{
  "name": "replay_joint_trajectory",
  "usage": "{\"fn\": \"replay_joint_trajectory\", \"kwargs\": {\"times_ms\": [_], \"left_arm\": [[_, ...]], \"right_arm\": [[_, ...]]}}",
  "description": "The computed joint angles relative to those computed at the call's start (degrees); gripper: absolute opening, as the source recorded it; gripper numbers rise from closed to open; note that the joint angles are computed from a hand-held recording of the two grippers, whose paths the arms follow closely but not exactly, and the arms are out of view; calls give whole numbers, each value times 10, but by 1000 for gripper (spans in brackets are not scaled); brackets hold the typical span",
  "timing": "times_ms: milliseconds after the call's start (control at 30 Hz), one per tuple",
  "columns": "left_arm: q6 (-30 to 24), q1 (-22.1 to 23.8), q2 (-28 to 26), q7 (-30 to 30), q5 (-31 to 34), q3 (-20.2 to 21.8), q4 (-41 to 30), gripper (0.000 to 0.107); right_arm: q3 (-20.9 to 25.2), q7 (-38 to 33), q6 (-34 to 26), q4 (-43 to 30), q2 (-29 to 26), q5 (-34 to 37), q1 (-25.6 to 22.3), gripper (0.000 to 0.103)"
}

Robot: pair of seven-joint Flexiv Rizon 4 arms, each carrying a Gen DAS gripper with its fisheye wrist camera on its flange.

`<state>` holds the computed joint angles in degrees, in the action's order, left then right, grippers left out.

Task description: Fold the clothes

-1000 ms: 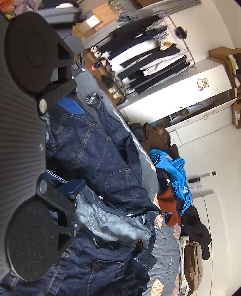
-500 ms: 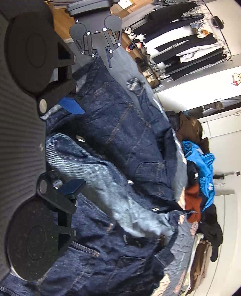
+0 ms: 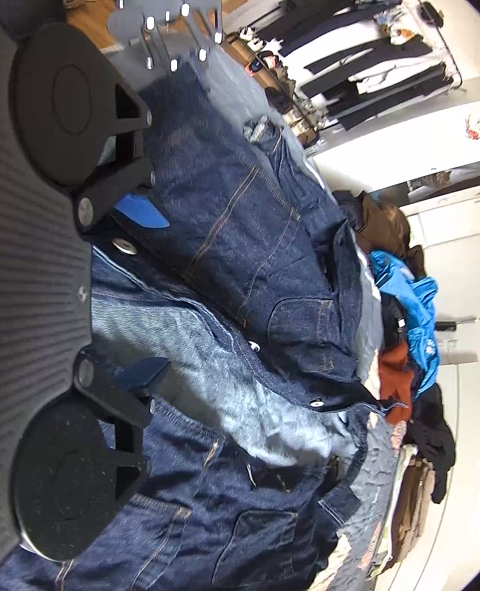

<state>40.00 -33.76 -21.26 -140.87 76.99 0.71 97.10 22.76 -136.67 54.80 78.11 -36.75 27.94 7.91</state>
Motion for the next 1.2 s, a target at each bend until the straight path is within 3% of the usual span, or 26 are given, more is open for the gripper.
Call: {"fn": "replay_joint_trajectory", "kwargs": {"times_ms": [133,200,333,367,500,567,667,767,833,900,1000,1200], "left_arm": [[65,34,12,-37,-65,-1,7,9],[112,53,18,-52,-98,3,14,12],[152,59,34,-67,-110,15,38,15],[145,58,33,-58,-111,15,36,15],[153,73,21,-41,-147,17,33,16],[174,82,22,-47,-169,22,41,16],[210,95,30,-44,-198,29,59,16],[243,106,29,-18,-222,31,70,20],[253,112,19,24,-251,27,70,26],[239,103,7,52,-265,30,65,26],[237,87,2,54,-270,44,66,27],[280,116,51,120,-344,34,127,29]], "right_arm": [[-20,39,-21,-5,-8,-35,28,76],[-5,20,-33,2,-5,-28,16,76],[-14,22,-53,9,-4,-33,22,75],[-22,29,-48,12,-5,-42,30,70],[-31,88,-55,2,-17,-47,36,26],[-15,125,-107,-26,-23,-14,10,18],[5,174,-193,-73,-30,61,-38,17],[-2,200,-231,-95,-26,121,-67,16],[-34,214,-230,-92,-24,74,-43,17],[-72,189,-166,-43,-8,-10,7,20],[-66,136,-117,2,10,-51,21,27],[-49,110,-116,14,53,-58,7,43]]}}
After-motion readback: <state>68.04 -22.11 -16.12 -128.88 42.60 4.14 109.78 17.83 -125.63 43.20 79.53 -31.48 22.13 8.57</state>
